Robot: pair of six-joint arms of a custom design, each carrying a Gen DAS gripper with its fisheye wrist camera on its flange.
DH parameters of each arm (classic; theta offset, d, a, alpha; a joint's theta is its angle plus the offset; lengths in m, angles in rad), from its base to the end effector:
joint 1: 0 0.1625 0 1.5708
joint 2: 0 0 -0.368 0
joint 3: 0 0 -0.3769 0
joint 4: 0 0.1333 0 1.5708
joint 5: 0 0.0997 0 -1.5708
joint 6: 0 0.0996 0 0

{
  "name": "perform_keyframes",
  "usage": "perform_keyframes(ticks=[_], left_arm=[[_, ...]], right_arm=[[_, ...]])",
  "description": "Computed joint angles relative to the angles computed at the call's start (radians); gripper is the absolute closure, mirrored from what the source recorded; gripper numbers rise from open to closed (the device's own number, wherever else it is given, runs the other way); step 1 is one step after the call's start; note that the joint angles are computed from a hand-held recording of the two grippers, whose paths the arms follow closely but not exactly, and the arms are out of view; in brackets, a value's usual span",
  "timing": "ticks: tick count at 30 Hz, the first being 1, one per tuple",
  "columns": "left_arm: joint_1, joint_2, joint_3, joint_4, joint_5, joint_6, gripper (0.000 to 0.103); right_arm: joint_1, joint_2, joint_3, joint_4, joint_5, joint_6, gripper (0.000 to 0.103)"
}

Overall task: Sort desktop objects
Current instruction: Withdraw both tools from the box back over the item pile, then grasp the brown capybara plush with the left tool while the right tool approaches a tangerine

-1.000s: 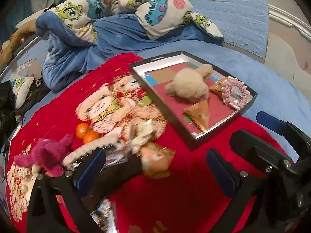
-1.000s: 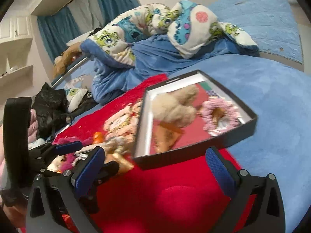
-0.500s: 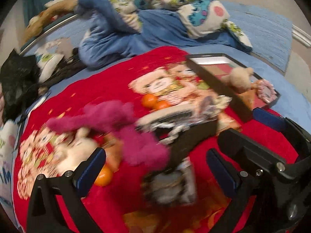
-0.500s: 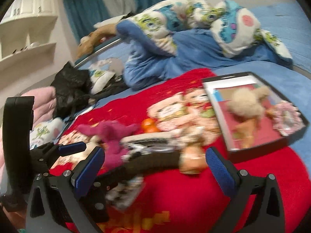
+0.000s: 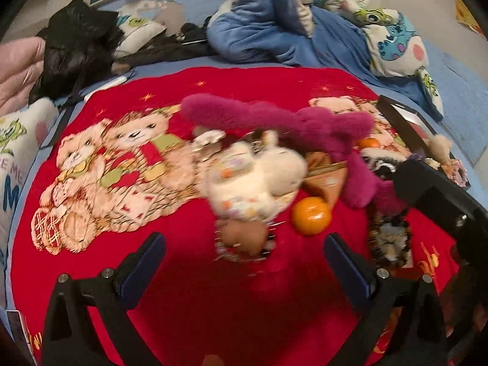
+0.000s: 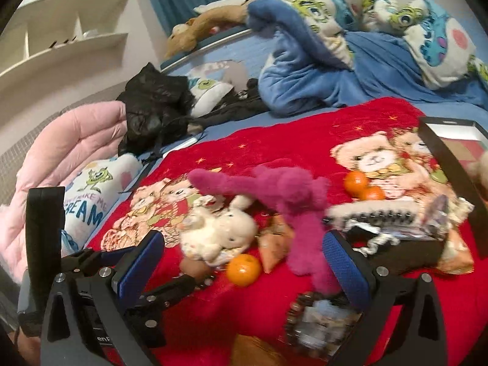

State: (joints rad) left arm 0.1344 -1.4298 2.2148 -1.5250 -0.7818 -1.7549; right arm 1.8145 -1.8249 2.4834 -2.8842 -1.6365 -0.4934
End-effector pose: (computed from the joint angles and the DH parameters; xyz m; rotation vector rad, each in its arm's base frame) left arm -0.3034 -0.2469 0.1395 0.0494 2.2094 -0.9285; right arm 0.2063 -0.3044 0.2699 0.9957 -2.6663 0.9475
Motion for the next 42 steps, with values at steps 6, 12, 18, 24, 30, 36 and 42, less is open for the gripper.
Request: perform_keyframes(ticks=[6,12,18,24,30,36,42], left_arm=[[0.026,-0.085,0.077,-0.067,0.000,0.043,0.000],[0.085,-0.085,0.110,-0.167,0.010,0.124,0.000],[0.140,-0.103,0.170,-0.331,-0.003,0.226,0.000],[0.123,-0.063,0.209,-0.342,0.065,0.246,0.000],[0.117,-0.055,0.226,-0.360,0.099,0.231,0.000],[0.075,-0.055,0.240,-0.335,0.141,0.191,0.038],[0.080,-0.031,0.218,-0.289,0.160,0.139,0.063]], right_arm=[[0.037,0.084,-0.001,-0.048,-0.030,0.046,0.000],[0.029,0.139,-0.016,-0.027,-0.060,0.087,0.000],[0.007,0.193,-0.023,-0.040,-0.076,0.110,0.000],[0.002,0.277,-0.034,-0.065,-0.122,0.116,0.014],[-0.009,0.313,-0.004,-0.135,-0.148,0.099,0.035],[-0.057,0.283,0.016,-0.161,-0.100,0.109,0.057],[-0.029,0.305,0.020,-0.189,-0.138,0.079,0.059]])
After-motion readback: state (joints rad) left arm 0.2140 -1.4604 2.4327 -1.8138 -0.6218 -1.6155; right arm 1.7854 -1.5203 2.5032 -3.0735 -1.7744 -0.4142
